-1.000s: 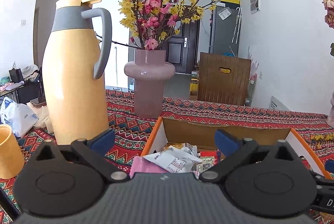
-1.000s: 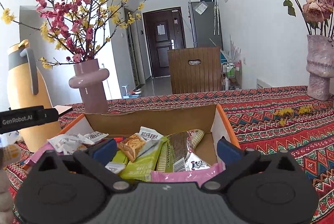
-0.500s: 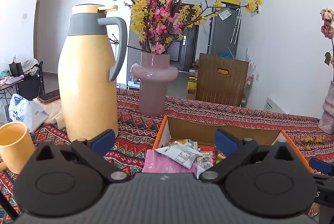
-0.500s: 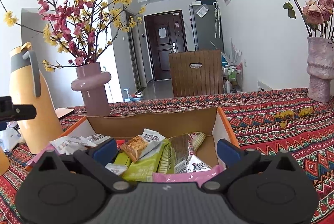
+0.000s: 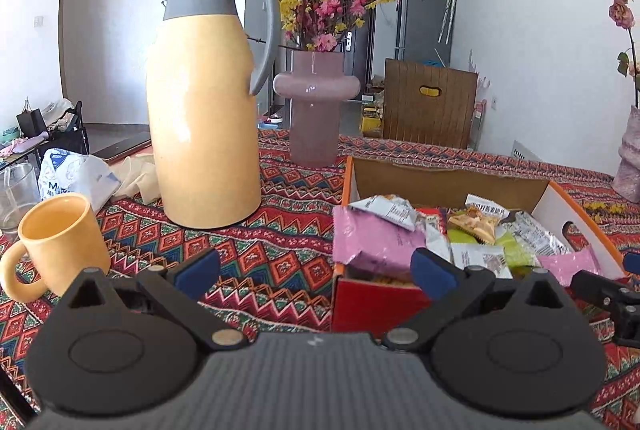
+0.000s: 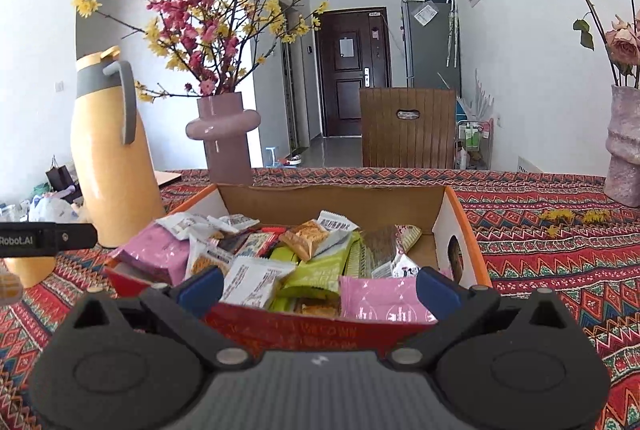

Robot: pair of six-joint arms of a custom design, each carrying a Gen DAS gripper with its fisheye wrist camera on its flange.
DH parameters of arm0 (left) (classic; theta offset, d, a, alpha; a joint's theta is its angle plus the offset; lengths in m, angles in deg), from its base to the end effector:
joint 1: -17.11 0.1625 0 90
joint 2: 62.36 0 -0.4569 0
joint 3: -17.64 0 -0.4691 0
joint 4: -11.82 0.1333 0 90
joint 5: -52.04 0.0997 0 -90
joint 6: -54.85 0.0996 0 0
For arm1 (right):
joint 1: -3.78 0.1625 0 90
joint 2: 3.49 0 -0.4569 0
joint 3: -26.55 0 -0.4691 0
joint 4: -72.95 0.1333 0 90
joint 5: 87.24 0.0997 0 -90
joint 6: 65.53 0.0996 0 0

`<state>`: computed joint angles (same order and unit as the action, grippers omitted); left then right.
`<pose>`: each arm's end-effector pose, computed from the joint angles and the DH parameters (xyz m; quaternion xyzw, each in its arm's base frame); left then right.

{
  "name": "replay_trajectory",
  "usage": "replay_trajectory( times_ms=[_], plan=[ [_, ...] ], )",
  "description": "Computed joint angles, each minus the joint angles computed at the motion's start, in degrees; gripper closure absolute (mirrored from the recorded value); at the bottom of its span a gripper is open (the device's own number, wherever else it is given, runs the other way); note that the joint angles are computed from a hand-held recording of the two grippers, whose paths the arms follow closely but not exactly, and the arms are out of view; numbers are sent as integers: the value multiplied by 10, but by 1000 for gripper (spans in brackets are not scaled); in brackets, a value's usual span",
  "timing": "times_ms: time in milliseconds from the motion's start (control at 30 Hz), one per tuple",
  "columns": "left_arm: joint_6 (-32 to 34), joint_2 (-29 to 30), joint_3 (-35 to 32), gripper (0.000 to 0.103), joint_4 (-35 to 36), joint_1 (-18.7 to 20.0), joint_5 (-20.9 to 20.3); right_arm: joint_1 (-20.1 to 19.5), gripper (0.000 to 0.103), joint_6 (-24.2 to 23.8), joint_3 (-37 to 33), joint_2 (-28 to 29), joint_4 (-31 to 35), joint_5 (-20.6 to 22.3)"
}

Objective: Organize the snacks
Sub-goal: 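Open both grippers and withdraw them from the box, then grasp a white wrapped biscuit with the right gripper and lift it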

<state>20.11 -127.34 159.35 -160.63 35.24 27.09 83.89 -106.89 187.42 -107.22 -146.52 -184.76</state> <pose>-0.3147 -0.3383 0.0881 0.2427 0.8068 -0.4557 0.2872 0.0720 -0.2871 0.2773 0.1812 -0.7859 0.5080 0.3024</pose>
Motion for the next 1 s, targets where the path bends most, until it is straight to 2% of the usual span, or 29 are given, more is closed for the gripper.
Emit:
replay_trajectory(
  times_ms=[233,400,500,733,933,1000],
  plan=[
    [-13,-24,32,0,33,7,-27,11,0,-8,19,-15,36,-35],
    [-11,-10,42,0,19,19,-45,34,0,10,13,27,46,-74],
    [-21,-6,43,0,27,26,-51,53,0,21,5,70,29,-109],
    [-12,-5,48,0,1,26,-60,74,0,46,-13,119,48,-163],
    [-17,-8,47,0,-1,30,-65,63,2,69,-15,115,55,-159],
    [-19,-9,48,0,-1,31,-66,58,6,76,-16,112,61,-161]
  ],
)
